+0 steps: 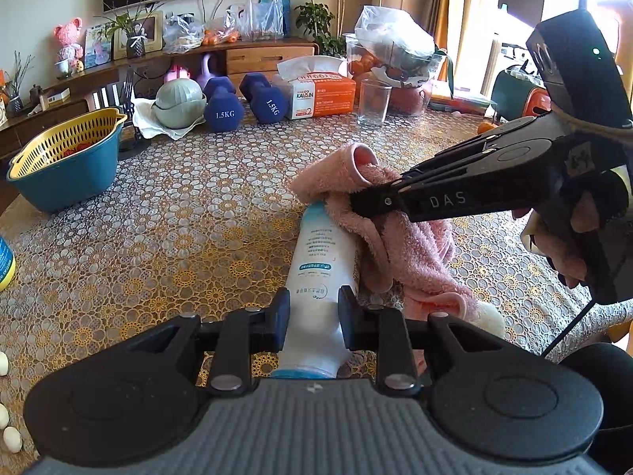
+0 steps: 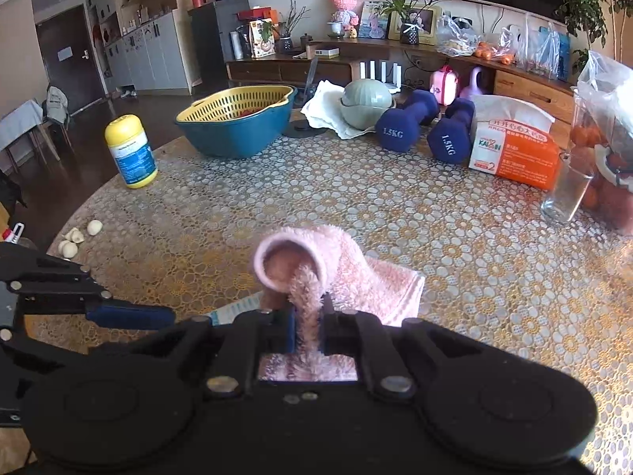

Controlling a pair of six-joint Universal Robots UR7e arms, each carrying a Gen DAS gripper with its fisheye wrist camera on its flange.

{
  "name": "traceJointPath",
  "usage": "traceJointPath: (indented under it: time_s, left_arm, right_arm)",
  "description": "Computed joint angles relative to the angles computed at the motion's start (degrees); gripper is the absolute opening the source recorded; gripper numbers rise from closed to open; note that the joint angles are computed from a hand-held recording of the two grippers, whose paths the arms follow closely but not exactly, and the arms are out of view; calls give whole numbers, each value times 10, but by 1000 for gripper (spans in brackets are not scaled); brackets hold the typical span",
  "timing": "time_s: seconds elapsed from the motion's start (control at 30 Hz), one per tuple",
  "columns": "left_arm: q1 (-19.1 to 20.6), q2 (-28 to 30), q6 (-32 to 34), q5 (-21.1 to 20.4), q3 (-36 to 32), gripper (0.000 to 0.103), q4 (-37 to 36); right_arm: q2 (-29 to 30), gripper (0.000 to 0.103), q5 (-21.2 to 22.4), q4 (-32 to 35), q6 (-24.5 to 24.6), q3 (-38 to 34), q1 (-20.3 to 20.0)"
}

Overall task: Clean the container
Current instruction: 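Wipe the bottle near the cap with the towel in the right tool, then set the bottle on the table and open the left tool while the right tool releases the towel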

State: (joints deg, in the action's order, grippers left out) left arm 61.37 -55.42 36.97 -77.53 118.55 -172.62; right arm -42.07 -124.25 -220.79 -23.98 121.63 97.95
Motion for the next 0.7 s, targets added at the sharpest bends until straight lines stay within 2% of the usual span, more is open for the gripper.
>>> traceJointPath:
  time_s: [0.1, 0.23, 0.47, 0.7]
  left_arm:
    - [0, 2, -1, 1, -1, 25, -2]
    - [-1, 2, 2, 2, -1, 25, -2]
    - [-1, 3, 1, 3, -2, 25, -1]
    - [-4, 3, -14, 9, 0, 26, -3]
  right_arm:
    - [-12, 12, 13, 8, 21, 4, -14]
    - [-8, 12, -19, 19, 18, -10, -20]
    - [4, 11, -24, 19, 29, -16, -38]
    - [-6, 19, -12, 28, 47, -10, -39]
